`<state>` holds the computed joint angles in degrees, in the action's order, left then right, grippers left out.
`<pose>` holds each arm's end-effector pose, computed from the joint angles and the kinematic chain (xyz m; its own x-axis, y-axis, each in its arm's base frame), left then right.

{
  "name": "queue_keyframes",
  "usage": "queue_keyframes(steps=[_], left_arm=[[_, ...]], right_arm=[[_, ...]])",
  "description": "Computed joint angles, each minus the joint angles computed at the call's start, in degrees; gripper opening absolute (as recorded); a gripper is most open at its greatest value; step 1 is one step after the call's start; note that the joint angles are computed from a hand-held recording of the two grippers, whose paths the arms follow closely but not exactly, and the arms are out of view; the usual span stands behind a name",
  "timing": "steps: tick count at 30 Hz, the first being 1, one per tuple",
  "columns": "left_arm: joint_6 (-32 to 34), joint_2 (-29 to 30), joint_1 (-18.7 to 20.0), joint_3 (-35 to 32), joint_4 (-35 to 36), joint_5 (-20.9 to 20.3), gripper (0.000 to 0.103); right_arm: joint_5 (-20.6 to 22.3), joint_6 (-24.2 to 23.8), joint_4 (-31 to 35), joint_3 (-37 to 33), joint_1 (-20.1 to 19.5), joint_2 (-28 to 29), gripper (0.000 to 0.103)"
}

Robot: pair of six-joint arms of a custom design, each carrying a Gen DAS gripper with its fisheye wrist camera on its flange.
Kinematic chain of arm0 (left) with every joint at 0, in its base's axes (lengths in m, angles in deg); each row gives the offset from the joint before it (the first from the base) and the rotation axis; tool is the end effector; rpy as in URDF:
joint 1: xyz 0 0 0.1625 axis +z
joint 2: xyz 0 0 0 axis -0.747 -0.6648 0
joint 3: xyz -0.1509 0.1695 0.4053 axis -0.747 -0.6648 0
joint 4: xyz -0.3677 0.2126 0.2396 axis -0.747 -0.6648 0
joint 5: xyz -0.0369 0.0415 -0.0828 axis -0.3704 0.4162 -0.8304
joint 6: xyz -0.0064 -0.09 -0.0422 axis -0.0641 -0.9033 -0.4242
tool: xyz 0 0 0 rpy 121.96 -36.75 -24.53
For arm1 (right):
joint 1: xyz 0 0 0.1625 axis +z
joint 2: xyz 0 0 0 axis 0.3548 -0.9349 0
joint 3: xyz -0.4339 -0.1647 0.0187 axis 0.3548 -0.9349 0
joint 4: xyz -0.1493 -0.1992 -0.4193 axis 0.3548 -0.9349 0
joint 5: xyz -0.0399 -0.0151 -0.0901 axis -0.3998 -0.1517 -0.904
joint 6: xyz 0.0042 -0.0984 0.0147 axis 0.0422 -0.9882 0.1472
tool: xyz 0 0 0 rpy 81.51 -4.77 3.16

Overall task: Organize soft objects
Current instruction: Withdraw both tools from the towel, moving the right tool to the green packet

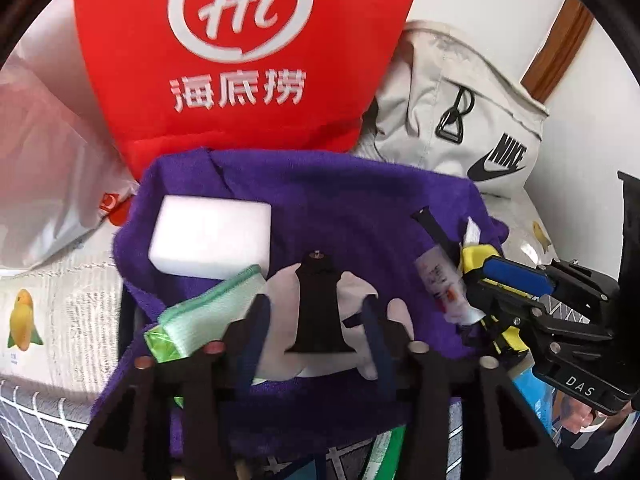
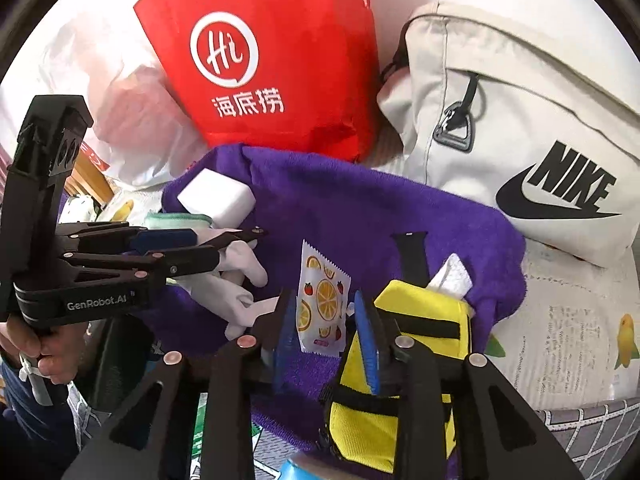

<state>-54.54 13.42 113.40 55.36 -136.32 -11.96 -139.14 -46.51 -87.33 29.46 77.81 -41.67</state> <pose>-0.1729 -0.8009 0.1487 -0.7493 0.4399 -0.4950 0.5565 0.8234 -0.1107 0.1976 -0.7387 0.1052 -0.8257 -0.1107 0.5531 -0.3929 0.8165 -0.4231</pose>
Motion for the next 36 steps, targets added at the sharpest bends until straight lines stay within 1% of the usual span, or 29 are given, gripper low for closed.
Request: queue_keyframes(steps=[1,3,10,14,16,17,21,26,30,33,36], left_arm=[[-0.05,-0.32,-0.22,0.28,-0.26,0.45,0.052],[0.06,-1.22,-0.7,1.11,-0.96,1.45,0.053],[-0.12,-5.84,-2.16,5.68,-2.89,3.13,0.053],[-0.72,-9.82,-3.13,10.15,-3.9,4.01,0.054],[-1.01,-11.68,-3.62,12.56,-4.49,4.45,0.054],[-1.21,-12.77,-3.86,13.94,-4.75,4.76,0.054],[-2.59,-17.29,-4.34,19.08,-5.57,4.88,0.054],[-3.52,-22.86,-4.83,25.46,-7.44,6.85,0.054],[-4.04,-27.26,-4.26,29.95,-9.07,8.59,0.054],[-4.12,-29.63,-3.37,32.03,-9.66,8.63,0.054],[-3.55,-31.61,-2.07,33.48,-9.58,7.77,0.054]], right_arm=[[-0.2,-0.12,-0.44,0.24,0.18,-0.17,0.037],[-0.77,-0.32,-1.28,0.81,0.56,-0.55,0.04],[-1.89,0.7,-4.1,4.7,2.4,-2.87,0.04],[-2.32,0.95,-6.66,8.27,3.73,-4.61,0.042],[-2.37,1.29,-8.4,10.15,4.38,-5.29,0.049],[-2.37,1.48,-9.13,11.02,4.67,-5.55,0.05],[-2.25,2.94,-10.08,13.95,5.91,-6.01,0.05],[-2.94,5.05,-10.11,16.42,7.65,-5.5,0.05],[-4.04,7.32,-9.5,16.91,9.04,-3.44,0.051],[-3.39,10.18,-7.97,16.52,9.48,-1.81,0.051],[-4.79,12.17,-6.81,15.36,9.94,0.21,0.051]])
